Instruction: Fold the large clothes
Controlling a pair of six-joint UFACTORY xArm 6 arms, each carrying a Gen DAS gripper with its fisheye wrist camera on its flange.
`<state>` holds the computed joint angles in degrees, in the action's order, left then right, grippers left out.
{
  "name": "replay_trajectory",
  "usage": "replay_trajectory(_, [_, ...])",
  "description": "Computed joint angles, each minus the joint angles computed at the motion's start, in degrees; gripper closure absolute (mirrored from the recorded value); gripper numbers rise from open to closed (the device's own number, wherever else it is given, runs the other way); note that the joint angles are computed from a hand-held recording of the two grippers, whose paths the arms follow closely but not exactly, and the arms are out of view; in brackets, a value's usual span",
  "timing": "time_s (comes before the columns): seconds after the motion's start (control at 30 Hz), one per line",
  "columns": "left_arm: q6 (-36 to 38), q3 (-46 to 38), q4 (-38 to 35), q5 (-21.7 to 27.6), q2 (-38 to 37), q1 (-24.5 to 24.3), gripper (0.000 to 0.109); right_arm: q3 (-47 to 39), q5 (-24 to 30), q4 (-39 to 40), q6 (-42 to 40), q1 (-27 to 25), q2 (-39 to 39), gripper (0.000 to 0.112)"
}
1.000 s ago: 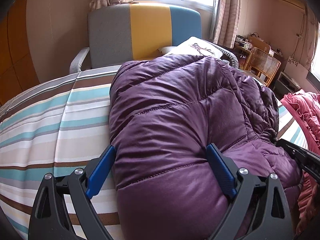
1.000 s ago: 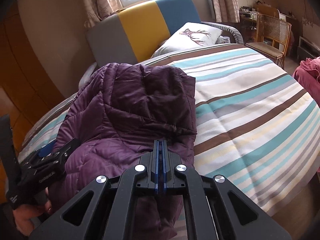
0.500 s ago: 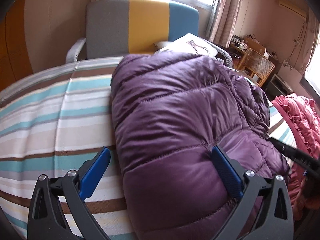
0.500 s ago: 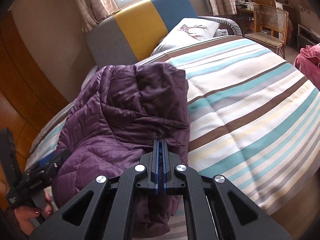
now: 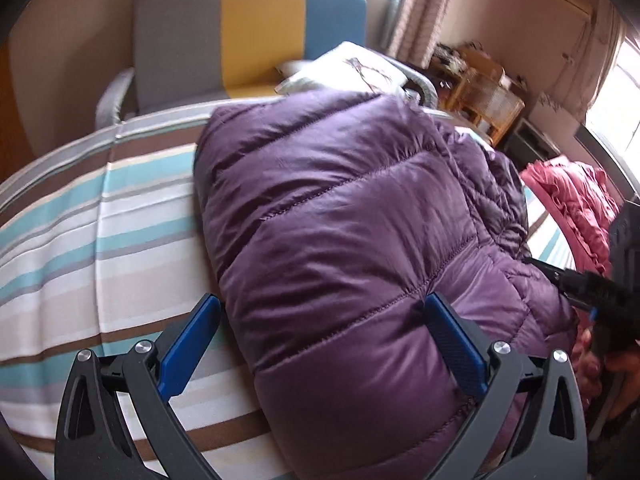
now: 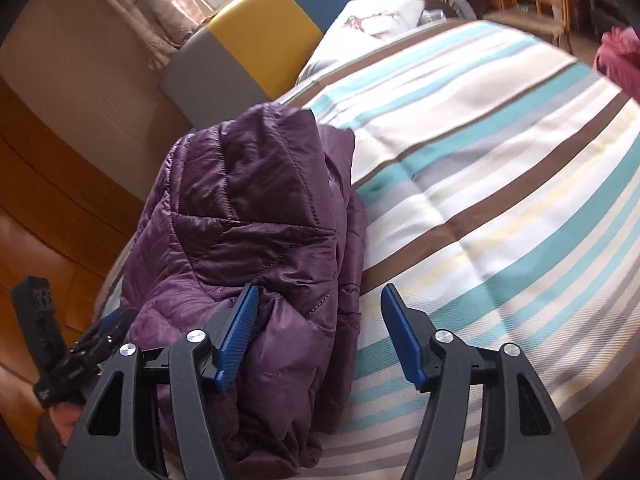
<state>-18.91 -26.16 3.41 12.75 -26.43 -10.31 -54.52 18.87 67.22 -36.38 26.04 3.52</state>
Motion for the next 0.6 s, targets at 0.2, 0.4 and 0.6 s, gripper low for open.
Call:
replay_trajectory(0.2, [16.36,-2.74,-17.44,3.5,3.18,0.32,0.007,-6.19,9.11,-1.32,1.94,-3.0,6.17,0.052])
replay_trajectory(0.4, [29.8,-4.57,-33.51,4.21,5.66,0.42,0.007,-9.93,12.83,-1.71,0.04,-4.17,9.56,0.052])
replay_trajectory(0.6, [29.13,-4.95,-31.59,2.7,6.85,-0.15,0.007,-12.93,18.13,2.12,-1.9,-5.99,12.13,0.062])
